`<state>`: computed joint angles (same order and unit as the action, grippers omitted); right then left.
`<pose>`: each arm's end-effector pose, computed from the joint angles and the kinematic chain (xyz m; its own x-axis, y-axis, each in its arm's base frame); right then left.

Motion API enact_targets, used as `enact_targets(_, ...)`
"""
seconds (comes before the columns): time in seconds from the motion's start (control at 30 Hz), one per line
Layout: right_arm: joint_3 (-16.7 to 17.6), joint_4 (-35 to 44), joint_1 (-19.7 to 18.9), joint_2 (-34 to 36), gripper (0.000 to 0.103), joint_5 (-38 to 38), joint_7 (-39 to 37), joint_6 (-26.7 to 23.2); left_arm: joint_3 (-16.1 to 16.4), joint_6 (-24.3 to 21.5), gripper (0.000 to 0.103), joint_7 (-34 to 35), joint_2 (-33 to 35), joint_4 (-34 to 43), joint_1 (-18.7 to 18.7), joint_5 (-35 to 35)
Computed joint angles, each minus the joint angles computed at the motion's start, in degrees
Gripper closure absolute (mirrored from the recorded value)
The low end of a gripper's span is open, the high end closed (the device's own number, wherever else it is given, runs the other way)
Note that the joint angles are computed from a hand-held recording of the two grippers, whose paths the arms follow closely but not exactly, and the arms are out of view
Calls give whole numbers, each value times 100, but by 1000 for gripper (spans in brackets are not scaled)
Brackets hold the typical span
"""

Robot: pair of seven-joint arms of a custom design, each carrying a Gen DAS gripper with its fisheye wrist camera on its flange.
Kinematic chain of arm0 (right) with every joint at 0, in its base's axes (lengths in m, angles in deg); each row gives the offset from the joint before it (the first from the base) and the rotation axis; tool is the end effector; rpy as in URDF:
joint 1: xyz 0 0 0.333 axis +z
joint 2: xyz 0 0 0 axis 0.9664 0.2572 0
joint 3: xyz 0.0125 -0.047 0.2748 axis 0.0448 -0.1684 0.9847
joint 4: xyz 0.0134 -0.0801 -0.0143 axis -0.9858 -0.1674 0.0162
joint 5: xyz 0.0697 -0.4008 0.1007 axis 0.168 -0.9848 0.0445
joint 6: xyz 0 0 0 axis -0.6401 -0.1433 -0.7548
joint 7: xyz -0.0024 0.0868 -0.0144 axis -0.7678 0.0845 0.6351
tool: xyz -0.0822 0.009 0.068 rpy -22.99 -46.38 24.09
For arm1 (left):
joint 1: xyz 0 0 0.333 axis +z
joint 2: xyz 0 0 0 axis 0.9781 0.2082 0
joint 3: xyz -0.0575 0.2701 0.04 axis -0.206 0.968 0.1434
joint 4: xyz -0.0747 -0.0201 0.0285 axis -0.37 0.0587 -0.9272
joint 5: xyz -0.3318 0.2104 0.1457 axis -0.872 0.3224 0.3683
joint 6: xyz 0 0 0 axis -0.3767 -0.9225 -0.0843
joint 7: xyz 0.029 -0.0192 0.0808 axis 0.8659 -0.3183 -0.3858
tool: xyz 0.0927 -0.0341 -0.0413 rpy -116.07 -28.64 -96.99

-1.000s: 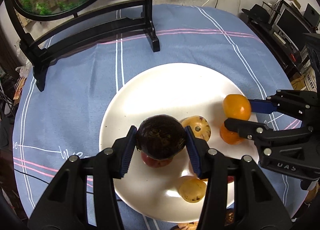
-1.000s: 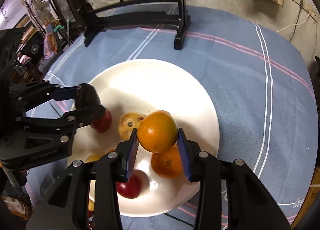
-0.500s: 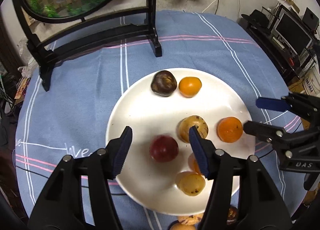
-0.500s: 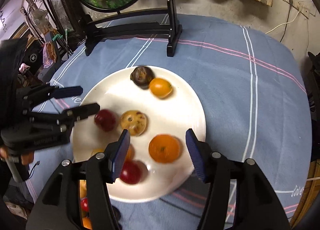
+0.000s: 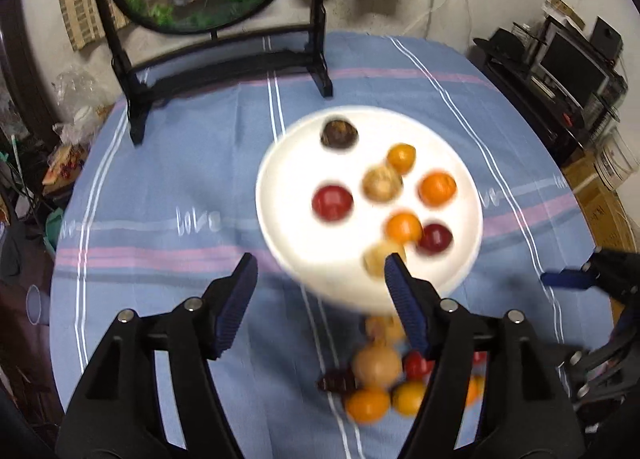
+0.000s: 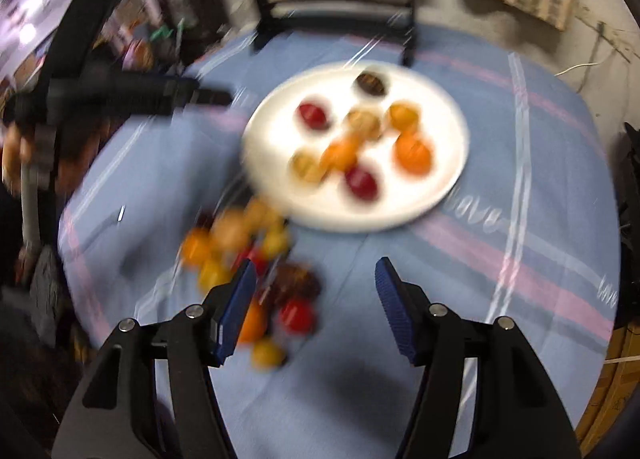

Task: Organize fruits
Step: 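Move both tools back to the fruit pile and grasp a yellow fruit with the right tool, then grasp a brownish-orange fruit from the pile with the left tool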

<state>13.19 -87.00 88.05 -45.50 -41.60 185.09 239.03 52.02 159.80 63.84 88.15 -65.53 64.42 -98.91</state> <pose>0.3851 0.1310 0.3647 0.0438 -0.9877 -0.1498 -0.8733 0.0349 -0.4858 0.5325 -0.3029 0.3589 -0.6822 -0.7302 0.0382 -0.6330 0.5636 -0.5308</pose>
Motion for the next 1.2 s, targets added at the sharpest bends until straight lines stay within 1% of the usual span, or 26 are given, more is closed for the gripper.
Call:
enact_targets(0.03,59,-109,146,-52,40,43,23,-96,-18,-12,34,114,-157,-218,32,-118)
enact_targets(0.1,55,-230,415,-48,40,142,-19,-198,20,-50,34,347,-392,-562,25,-357)
enact_targets(0.13,169,-270,439,-1,40,109,68,-207,67,-102,34,386,-524,-759,4,-432)
enact_targets(0.23,331,-260,469,295,40,-17,261,-164,247,-261,34,426,-769,-1155,-80,-562)
enact_targets(0.37,315,-171,476,654,42,-124,372,42,459,-346,34,261,-910,-1452,-123,-435)
enact_targets(0.47,281,-59,442,914,49,-218,366,141,560,-338,32,166,-1030,-1642,-129,-387)
enact_targets(0.5,276,-28,428,1005,55,-255,356,177,589,-344,32,168,-1042,-1660,-137,-394)
enact_targets(0.53,272,-4,414,1072,63,-291,350,201,607,-348,32,175,-1077,-1713,-149,-401)
enact_targets(0.57,240,51,430,1147,68,-307,297,156,620,-352,32,191,-1075,-1731,-165,-391)
enact_targets(0.6,305,81,377,1177,73,-409,332,119,627,-343,32,219,-1077,-1755,-182,-385)
enact_targets(0.63,284,59,407,1131,75,-409,325,104,625,-335,32,358,-1074,-1788,-226,-450)
enact_targets(0.67,109,22,561,1059,75,-236,185,102,622,-319,32,507,-1078,-1814,-267,-518)
enact_targets(0.7,67,-26,591,967,75,-169,157,107,617,-289,31,664,-1073,-1839,-309,-593)
enact_targets(0.73,75,-83,580,856,75,-138,184,88,602,-251,31,929,-1044,-1855,-374,-707)
enact_targets(0.8,-12,-171,604,672,75,2,170,36,538,-110,32,1145,-954,-1866,-448,-717)
enact_targets(0.83,9,-214,577,593,75,18,199,3,503,-73,32,1263,-851,-1818,-485,-758)
enact_targets(0.9,64,-281,529,466,75,28,285,-75,434,-45,34,1184,-655,-1693,-474,-684)
enact_targets(0.97,43,-340,530,387,75,88,336,-83,360,-54,47,985,-376,-1499,-421,-482)
enact_targets(1.0,-10,-346,541,371,75,122,298,-98,314,-116,47,972,-256,-1396,-371,-458)
enact_targets(1.1,30,-353,556,408,75,148,324,-101,160,-56,49,981,-118,-1288,-250,-390)
enact_targets(1.17,38,-326,573,441,75,173,354,-125,82,-6,56,994,-91,-1256,-190,-367)
enact_targets(1.2,36,-338,592,444,75,189,356,-117,43,-52,59,1063,-80,-1211,-146,-443)
